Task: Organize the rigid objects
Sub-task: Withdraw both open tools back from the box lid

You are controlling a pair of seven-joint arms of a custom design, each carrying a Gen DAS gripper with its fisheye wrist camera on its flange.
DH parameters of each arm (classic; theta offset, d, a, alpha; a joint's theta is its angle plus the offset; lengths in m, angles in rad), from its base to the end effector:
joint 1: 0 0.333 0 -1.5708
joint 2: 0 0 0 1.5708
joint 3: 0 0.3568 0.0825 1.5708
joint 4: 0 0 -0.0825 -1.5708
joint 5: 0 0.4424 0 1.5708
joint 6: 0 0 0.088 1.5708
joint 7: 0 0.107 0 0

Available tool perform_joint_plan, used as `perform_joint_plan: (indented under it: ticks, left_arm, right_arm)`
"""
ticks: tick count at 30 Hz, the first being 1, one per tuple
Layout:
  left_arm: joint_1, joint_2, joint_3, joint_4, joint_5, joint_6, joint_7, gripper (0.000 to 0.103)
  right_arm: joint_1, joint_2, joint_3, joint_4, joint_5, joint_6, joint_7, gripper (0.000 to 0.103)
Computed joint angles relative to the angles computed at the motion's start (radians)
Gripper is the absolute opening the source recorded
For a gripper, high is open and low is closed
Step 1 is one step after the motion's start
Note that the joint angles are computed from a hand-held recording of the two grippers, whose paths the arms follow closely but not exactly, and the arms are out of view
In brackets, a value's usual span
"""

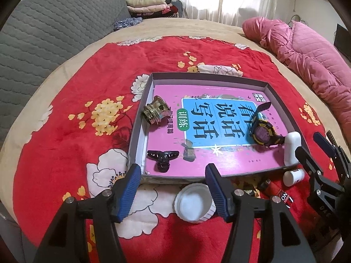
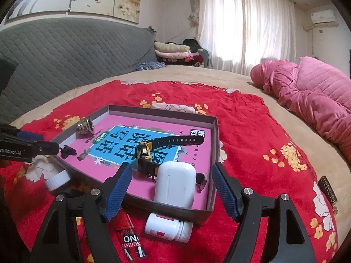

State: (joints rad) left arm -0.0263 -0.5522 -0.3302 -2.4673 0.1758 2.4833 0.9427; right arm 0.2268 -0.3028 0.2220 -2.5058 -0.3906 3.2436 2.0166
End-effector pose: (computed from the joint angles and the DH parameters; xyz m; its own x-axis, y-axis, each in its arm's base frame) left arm 0.4308 -0.1783 0.5508 0.1551 -0.9878 0.0136 -0.8054 -0.1344 -0.5772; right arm 0.4422 0.2622 0.5127 0.4283 -0.9036 -0.0032 -0.4704 -0.2200 -0.8546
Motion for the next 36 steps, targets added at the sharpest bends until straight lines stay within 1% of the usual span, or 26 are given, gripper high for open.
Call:
perform_joint_plan:
  ticks: [1,2,3,4,7,8,9,14,18,21,25,28,30,32,35,36]
  left_arm:
    - [-0.001,-0.002,-0.001,0.000,0.001,0.000,0.000,0.060]
    - [0.000,-0.006,-0.002,0.000,0.004,0.000,0.000,0.060]
    - [0.000,-0.007,-0.002,0.000,0.005,0.000,0.001,0.060]
    - [-0.001,-0.010,-0.002,0.000,0.005,0.000,0.002,0.060]
    - [-0.003,-0.020,0.000,-0.003,0.003,0.003,0.006,0.060]
    - [-0.004,-0.023,0.000,-0.004,0.001,0.003,0.008,0.060]
    - [-0.006,-0.025,0.001,-0.005,-0.001,0.004,0.010,0.060]
    - [-0.011,-0.035,0.002,-0.009,-0.015,0.009,0.021,0.061]
    - [-0.015,-0.041,0.001,-0.009,-0.024,0.014,0.032,0.061]
    - [-0.019,-0.050,0.003,-0.014,-0.033,0.019,0.040,0.061]
    - [-0.022,-0.064,0.004,-0.022,-0.045,0.024,0.053,0.061]
    - [-0.024,-0.073,0.006,-0.026,-0.055,0.025,0.061,0.061]
    - [-0.028,-0.080,0.014,-0.030,-0.070,0.027,0.068,0.061]
    - [-0.023,-0.089,0.015,-0.033,-0.074,0.029,0.073,0.061]
    - [-0.022,-0.102,0.017,-0.040,-0.082,0.036,0.084,0.061]
    - [-0.021,-0.105,0.017,-0.042,-0.085,0.036,0.087,0.061]
  right_arm:
    - [0.010,-0.005,-0.010,-0.005,0.002,0.010,-0.002,0.076]
    - [0.048,-0.008,-0.046,-0.011,0.006,0.025,-0.010,0.076]
    - [0.104,-0.010,-0.099,-0.015,0.010,0.033,-0.022,0.076]
    - [0.125,-0.012,-0.118,-0.016,0.016,0.033,-0.028,0.076]
    - [0.102,-0.030,-0.091,-0.026,0.027,0.045,-0.034,0.076]
    - [0.079,-0.039,-0.069,-0.031,0.031,0.053,-0.033,0.076]
    - [0.071,-0.045,-0.060,-0.034,0.033,0.057,-0.034,0.076]
    - [0.107,-0.075,-0.088,-0.049,0.043,0.057,-0.040,0.076]
    - [0.100,-0.104,-0.079,-0.062,0.051,0.053,-0.037,0.076]
    - [0.074,-0.130,-0.056,-0.074,0.062,0.049,-0.024,0.076]
    - [0.066,-0.153,-0.054,-0.085,0.069,0.041,-0.011,0.076]
    - [0.047,-0.174,-0.039,-0.094,0.072,0.026,0.003,0.076]
    - [0.015,-0.195,-0.010,-0.099,0.072,0.007,0.018,0.076]
    - [-0.005,-0.209,0.006,-0.105,0.067,0.000,0.029,0.076]
    - [-0.026,-0.234,0.022,-0.115,0.057,-0.016,0.046,0.077]
    - [-0.023,-0.239,0.017,-0.118,0.054,-0.021,0.048,0.077]
